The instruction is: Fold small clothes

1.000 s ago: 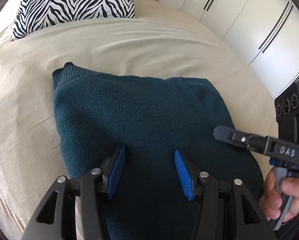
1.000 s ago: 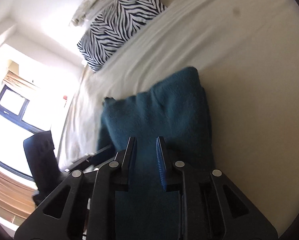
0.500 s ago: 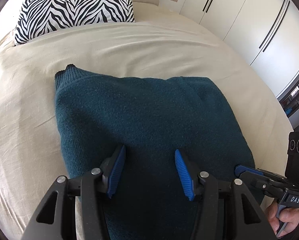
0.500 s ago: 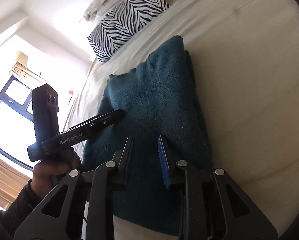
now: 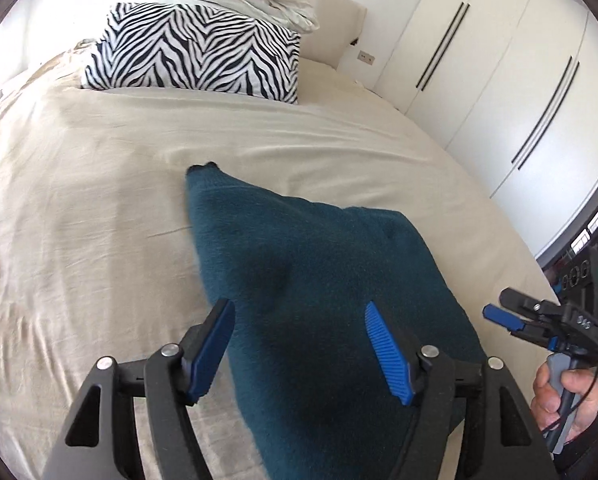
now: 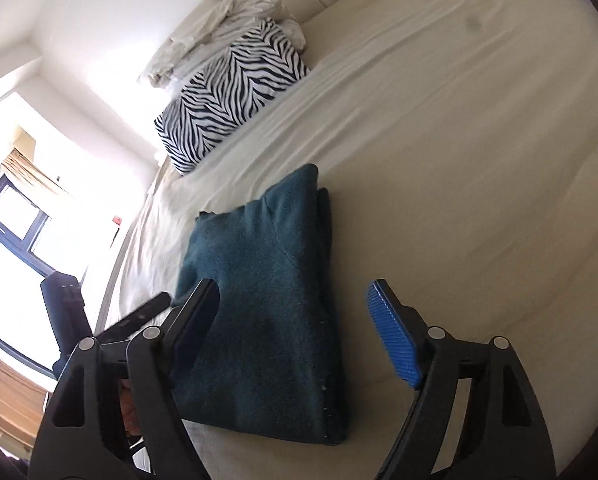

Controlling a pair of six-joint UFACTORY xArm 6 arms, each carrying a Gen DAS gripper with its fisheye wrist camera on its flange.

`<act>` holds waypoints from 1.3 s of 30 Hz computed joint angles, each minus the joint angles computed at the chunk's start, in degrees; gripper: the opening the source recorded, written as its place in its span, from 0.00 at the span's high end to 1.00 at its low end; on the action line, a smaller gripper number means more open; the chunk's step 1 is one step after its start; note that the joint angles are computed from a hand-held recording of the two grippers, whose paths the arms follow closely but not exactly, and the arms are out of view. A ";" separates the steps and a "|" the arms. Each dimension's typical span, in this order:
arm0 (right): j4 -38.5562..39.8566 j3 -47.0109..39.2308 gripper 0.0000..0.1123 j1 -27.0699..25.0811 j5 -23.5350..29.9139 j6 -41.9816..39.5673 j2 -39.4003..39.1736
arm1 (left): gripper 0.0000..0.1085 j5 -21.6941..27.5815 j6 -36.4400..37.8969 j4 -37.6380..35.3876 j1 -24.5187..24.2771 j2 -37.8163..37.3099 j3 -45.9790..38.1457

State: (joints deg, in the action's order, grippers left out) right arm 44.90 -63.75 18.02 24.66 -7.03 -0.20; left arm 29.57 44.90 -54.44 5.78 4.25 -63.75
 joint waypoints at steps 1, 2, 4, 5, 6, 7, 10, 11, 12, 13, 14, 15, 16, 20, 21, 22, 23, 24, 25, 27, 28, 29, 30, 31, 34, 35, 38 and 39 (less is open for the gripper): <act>0.08 -1.55 0.31 -0.92 3.06 0.27 1.54 | 0.32 2.20 -1.10 0.22 0.92 0.54 -0.72; 0.23 -2.76 0.31 -1.72 5.50 0.93 2.98 | 0.32 4.84 -3.11 1.46 1.87 1.85 -2.09; 2.42 -6.17 0.31 -2.35 8.79 0.50 6.74 | 0.32 7.13 -6.98 4.47 2.45 3.51 -3.41; 4.84 -7.90 0.32 -2.58 10.71 -1.18 8.48 | 0.32 8.44 -7.56 4.14 2.84 4.05 -3.75; 6.03 -9.32 0.32 -2.67 11.88 -1.82 9.99 | 0.32 10.40 -8.21 3.30 3.39 4.83 -4.38; 6.04 -10.34 0.33 -2.69 12.23 -1.46 11.09 | 0.32 12.43 -9.87 3.64 3.80 5.84 -5.28; 8.49 -14.47 0.42 -2.89 13.87 -2.52 14.65 | 0.31 16.39 -13.29 4.75 4.33 8.41 -7.24; 8.32 -16.42 0.46 -3.13 15.71 -2.20 16.19 | 0.31 16.12 -13.14 4.39 4.25 8.49 -7.21; 6.83 -18.89 0.50 -3.13 17.64 -0.90 18.13 | 0.31 16.23 -13.47 4.79 4.13 8.73 -7.53; 4.97 -21.37 0.54 -3.15 19.54 0.36 20.03 | 0.31 16.61 -13.81 5.35 4.02 9.14 -8.18; 3.12 -23.45 0.56 -3.09 20.97 1.59 21.58 | 0.31 16.74 -14.30 6.18 3.73 9.73 -9.02; 1.81 -25.20 0.61 -3.05 21.86 2.63 22.88 | 0.31 16.91 -14.73 7.10 3.47 10.32 -9.83; 0.91 -26.63 0.66 -3.08 22.68 3.50 23.91 | 0.35 17.13 -15.05 7.70 3.36 10.87 -10.49; -6.39 -29.80 0.74 -1.53 22.73 8.09 25.76 | 0.50 17.73 -18.27 10.76 2.83 12.00 -12.73; -10.41 -30.12 0.77 -0.53 21.90 10.03 25.57 | 0.53 17.31 -18.38 11.80 2.69 11.57 -12.52; -14.88 -30.28 0.79 0.54 21.13 12.19 25.22 | 0.56 16.65 -18.50 12.90 2.34 10.96 -12.06; -19.53 -30.87 0.81 1.64 20.78 14.73 25.02 | 0.57 15.96 -18.49 13.93 2.08 10.14 -11.32; -24.23 -30.99 0.82 2.66 20.47 17.26 24.50 | 0.59 15.48 -18.54 14.76 1.85 9.19 -10.60; -29.55 -31.28 0.82 3.90 20.36 20.01 24.02 | 0.61 15.02 -18.45 15.33 1.73 7.95 -9.61; -38.75 -31.78 0.83 6.45 20.87 24.10 22.72 | 0.62 14.18 -18.25 16.63 1.81 4.74 -7.06; -41.98 -31.86 0.83 7.74 21.16 25.63 21.99 | 0.62 13.37 -17.60 17.04 1.96 2.65 -5.25; -44.28 -31.70 0.83 9.03 21.22 26.83 21.14 | 0.62 12.52 -16.55 17.07 2.26 0.20 -3.16; -46.25 -31.06 0.83 10.36 20.99 27.81 19.99 | 0.62 12.07 -15.51 17.06 2.74 -2.19 -1.25; -48.28 -30.21 0.83 11.72 20.70 28.94 18.74 | 0.62 11.84 -14.39 17.03 3.36 -4.67 0.66; -53.87 -28.73 0.83 16.19 20.21 33.48 15.81 | 0.62 11.62 -11.28 18.04 5.74 -12.78 6.78; -54.63 -28.11 0.83 17.51 19.85 34.68 14.84 | 0.62 11.72 -10.15 18.48 6.73 -15.75 9.01; -55.68 -28.27 0.83 21.80 19.71 37.44 13.80 | 0.62 12.17 -7.02 19.60 10.03 -23.99 15.38; -56.69 -28.90 0.83 23.33 20.09 38.26 13.95 | 0.61 12.64 -6.08 19.91 11.38 -26.25 17.16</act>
